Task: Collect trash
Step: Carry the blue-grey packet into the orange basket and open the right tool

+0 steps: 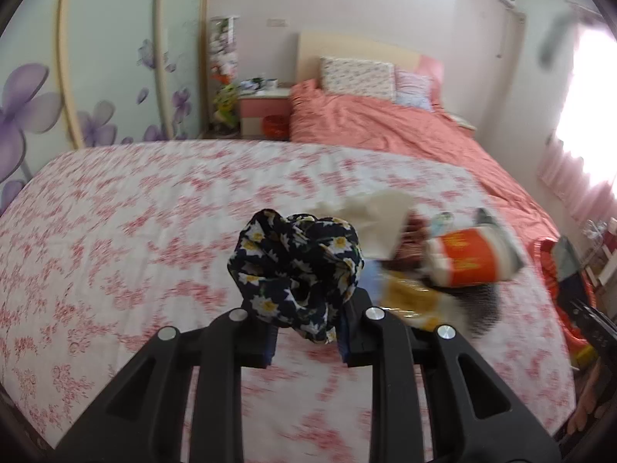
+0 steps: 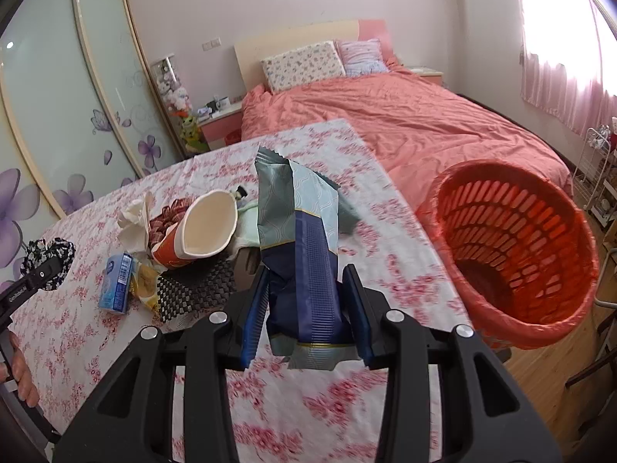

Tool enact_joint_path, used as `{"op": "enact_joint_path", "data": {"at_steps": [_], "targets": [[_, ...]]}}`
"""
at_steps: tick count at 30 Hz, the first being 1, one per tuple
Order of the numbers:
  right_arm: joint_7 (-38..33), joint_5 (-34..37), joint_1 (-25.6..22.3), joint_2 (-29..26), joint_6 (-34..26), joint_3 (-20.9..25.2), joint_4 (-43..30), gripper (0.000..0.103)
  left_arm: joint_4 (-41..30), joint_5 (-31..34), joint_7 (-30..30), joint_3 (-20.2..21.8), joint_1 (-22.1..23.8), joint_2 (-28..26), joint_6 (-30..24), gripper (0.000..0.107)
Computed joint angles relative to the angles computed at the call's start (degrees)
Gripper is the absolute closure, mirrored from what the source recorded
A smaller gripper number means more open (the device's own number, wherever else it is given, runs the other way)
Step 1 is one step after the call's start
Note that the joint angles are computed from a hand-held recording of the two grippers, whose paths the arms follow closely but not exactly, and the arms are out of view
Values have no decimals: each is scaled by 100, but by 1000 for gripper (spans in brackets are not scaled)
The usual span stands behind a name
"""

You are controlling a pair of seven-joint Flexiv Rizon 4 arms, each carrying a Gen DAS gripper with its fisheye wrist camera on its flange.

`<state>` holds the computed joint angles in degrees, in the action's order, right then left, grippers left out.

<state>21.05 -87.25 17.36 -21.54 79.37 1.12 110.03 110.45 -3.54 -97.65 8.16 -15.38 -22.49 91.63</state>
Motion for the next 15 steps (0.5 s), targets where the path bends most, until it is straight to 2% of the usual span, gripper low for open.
{"op": "enact_joint_path", "data": {"at_steps": [4,10,15], "targets": [[343,-347,-146,257,-87,4,203,63,-30,19,123,-296,-58,97,35,83],[675,-613,-467,556,-293,113,492,63,-222,-389,747,-1563,331,-16,142,83],[950,-845,-832,736,-346,132,716,63,-763,-705,1204,-2169,256,-444,-65,82]]}}
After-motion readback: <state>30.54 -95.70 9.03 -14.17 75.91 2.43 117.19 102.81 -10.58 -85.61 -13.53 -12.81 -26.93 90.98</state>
